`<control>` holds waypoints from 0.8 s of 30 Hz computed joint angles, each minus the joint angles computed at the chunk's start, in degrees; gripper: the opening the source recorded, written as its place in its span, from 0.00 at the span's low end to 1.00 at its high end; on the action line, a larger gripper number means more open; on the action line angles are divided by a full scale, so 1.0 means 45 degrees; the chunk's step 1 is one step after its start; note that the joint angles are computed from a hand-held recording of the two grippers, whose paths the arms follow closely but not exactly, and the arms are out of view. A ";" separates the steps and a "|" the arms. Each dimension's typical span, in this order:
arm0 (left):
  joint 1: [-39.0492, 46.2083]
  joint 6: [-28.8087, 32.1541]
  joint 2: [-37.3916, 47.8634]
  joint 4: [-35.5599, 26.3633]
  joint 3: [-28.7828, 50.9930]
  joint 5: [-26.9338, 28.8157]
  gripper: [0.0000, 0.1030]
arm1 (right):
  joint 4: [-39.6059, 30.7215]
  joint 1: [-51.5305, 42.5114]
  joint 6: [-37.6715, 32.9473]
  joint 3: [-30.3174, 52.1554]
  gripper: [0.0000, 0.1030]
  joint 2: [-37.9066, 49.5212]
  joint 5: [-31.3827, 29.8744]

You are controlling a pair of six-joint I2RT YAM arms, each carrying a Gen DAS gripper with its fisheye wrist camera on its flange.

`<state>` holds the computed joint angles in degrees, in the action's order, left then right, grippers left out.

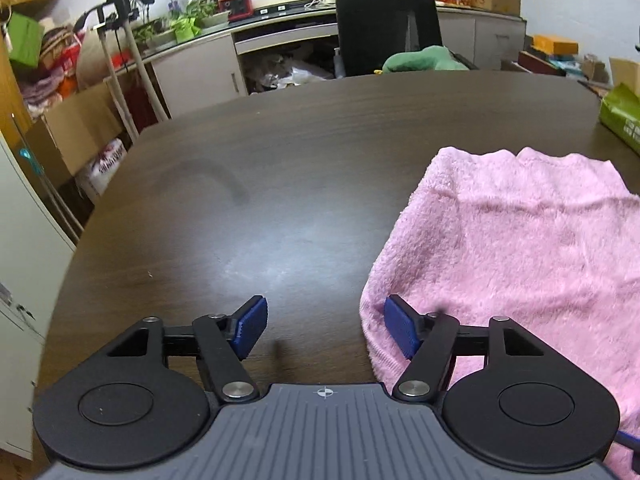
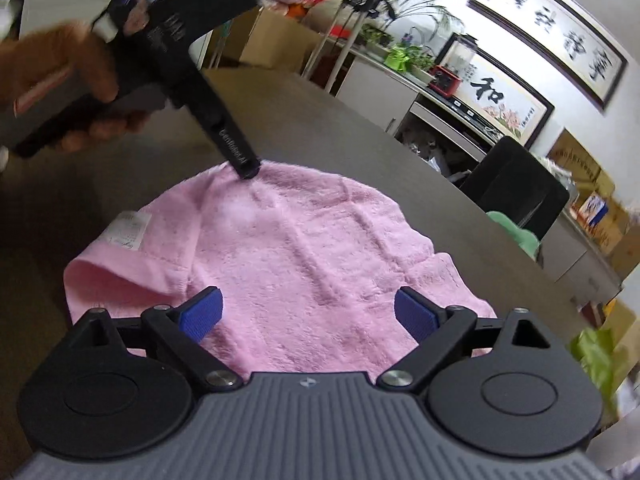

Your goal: Fold towel

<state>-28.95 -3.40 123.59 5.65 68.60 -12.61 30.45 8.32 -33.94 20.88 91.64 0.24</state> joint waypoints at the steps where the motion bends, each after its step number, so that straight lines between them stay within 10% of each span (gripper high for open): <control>1: 0.0064 -0.0054 -0.0192 0.0129 -0.0174 0.0059 0.65 | -0.0001 0.0214 0.0089 0.0078 0.93 0.0125 0.0300; 5: 0.0625 -0.0615 -0.1113 0.0708 -0.0906 0.0905 0.69 | -0.0522 0.0671 0.0807 0.0518 0.93 0.0240 0.0300; 12: 0.1218 -0.0797 -0.2365 0.1895 -0.2115 0.1146 0.76 | -0.2189 0.0742 0.1750 0.1382 0.94 -0.0209 -0.4176; 18: 0.1170 -0.0787 -0.2463 0.1980 -0.2127 0.0879 0.78 | -0.0715 0.0297 0.1811 0.1075 0.94 0.0040 -0.0194; 24: 0.1011 -0.0741 -0.2631 0.2262 -0.2338 0.1063 0.80 | -0.1073 -0.0761 0.1476 0.1036 0.94 0.0866 -0.0401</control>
<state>-24.40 -6.74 111.76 15.83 58.08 -7.82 25.63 4.89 -27.29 25.54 95.54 -1.57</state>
